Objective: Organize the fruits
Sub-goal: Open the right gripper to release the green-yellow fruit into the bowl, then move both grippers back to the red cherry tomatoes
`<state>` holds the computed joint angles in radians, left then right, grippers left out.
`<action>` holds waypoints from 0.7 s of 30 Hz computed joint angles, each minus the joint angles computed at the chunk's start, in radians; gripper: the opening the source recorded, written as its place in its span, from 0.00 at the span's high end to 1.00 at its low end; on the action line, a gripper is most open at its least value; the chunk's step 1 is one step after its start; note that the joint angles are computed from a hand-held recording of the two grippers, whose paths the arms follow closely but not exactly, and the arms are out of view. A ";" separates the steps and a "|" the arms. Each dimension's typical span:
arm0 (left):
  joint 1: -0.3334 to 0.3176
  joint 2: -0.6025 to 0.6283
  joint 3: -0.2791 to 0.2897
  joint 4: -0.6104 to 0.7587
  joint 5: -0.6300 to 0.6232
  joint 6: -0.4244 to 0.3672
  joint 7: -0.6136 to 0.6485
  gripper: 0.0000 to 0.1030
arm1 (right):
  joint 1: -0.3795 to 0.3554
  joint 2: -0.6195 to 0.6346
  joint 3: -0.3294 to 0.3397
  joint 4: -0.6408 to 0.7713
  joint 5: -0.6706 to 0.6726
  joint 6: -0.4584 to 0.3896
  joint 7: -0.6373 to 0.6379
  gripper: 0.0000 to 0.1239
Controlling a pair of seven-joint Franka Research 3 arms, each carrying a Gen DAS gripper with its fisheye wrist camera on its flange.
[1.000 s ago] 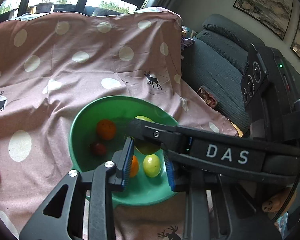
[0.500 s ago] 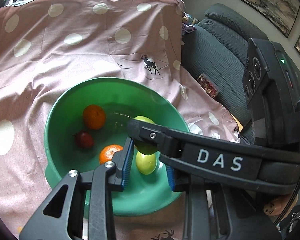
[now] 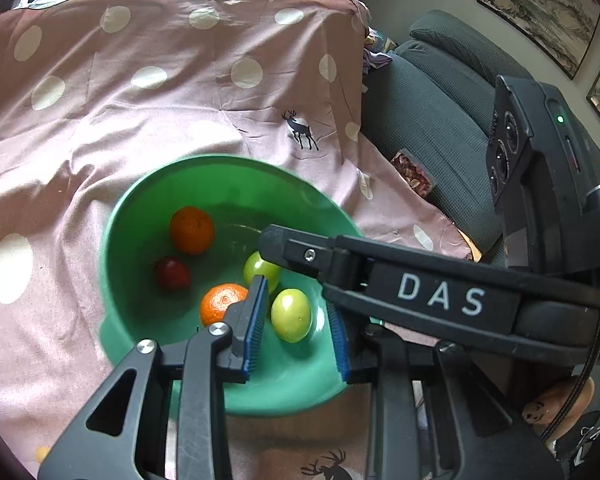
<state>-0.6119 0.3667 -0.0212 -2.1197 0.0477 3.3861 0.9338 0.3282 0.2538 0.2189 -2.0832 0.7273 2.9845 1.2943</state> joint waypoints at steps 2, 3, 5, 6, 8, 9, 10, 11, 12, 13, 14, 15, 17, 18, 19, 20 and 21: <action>-0.052 -0.028 0.051 -0.034 -0.034 0.018 0.013 0.72 | -0.014 -0.010 0.025 -0.006 0.042 0.020 -0.039 0.59; -0.075 -0.044 0.072 -0.054 -0.056 0.027 0.027 0.71 | -0.028 -0.014 0.045 -0.006 0.080 0.027 -0.076 0.59; -0.124 -0.080 0.116 -0.100 -0.117 0.042 0.072 0.71 | -0.045 -0.024 0.076 -0.004 0.156 0.030 -0.153 0.58; -0.176 -0.100 0.162 -0.125 -0.172 0.050 0.112 0.70 | -0.047 -0.028 0.083 -0.003 0.189 0.029 -0.189 0.57; -0.312 -0.134 0.277 -0.172 -0.327 0.060 0.219 0.68 | -0.033 -0.036 0.082 0.000 0.225 0.025 -0.234 0.52; -0.371 -0.150 0.327 -0.192 -0.406 0.066 0.275 0.64 | -0.019 -0.039 0.073 0.000 0.223 0.025 -0.240 0.51; -0.417 -0.167 0.364 -0.211 -0.480 0.072 0.328 0.63 | -0.002 -0.041 0.063 0.000 0.212 0.026 -0.237 0.51; -0.456 -0.184 0.395 -0.230 -0.550 0.075 0.380 0.59 | 0.010 -0.043 0.059 0.002 0.207 0.026 -0.240 0.51; -0.492 -0.202 0.425 -0.246 -0.622 0.073 0.437 0.55 | 0.018 -0.043 0.059 0.005 0.208 0.023 -0.249 0.51; -0.542 -0.218 0.464 -0.259 -0.719 0.075 0.513 0.53 | 0.024 -0.044 0.060 0.008 0.211 0.016 -0.261 0.51; -0.582 -0.234 0.492 -0.272 -0.815 0.088 0.587 0.48 | 0.031 -0.044 0.060 0.011 0.209 0.008 -0.270 0.50; -0.604 -0.247 0.505 -0.285 -0.893 0.109 0.646 0.44 | 0.039 -0.044 0.058 0.014 0.204 -0.002 -0.279 0.50; -0.620 -0.266 0.507 -0.308 -1.027 0.160 0.731 0.38 | 0.059 -0.041 0.054 0.022 0.185 -0.012 -0.286 0.49; -0.612 -0.275 0.499 -0.322 -1.062 0.180 0.739 0.34 | 0.070 -0.037 0.051 0.026 0.169 -0.015 -0.281 0.49; -0.598 -0.286 0.489 -0.337 -1.074 0.191 0.733 0.33 | 0.080 -0.033 0.049 0.031 0.153 -0.022 -0.276 0.49; -0.582 -0.293 0.481 -0.349 -1.083 0.197 0.725 0.31 | 0.089 -0.030 0.047 0.035 0.136 -0.029 -0.270 0.48; -0.576 -0.294 0.475 -0.345 -1.142 0.197 0.765 0.31 | 0.100 -0.026 0.043 0.039 0.112 -0.035 -0.258 0.47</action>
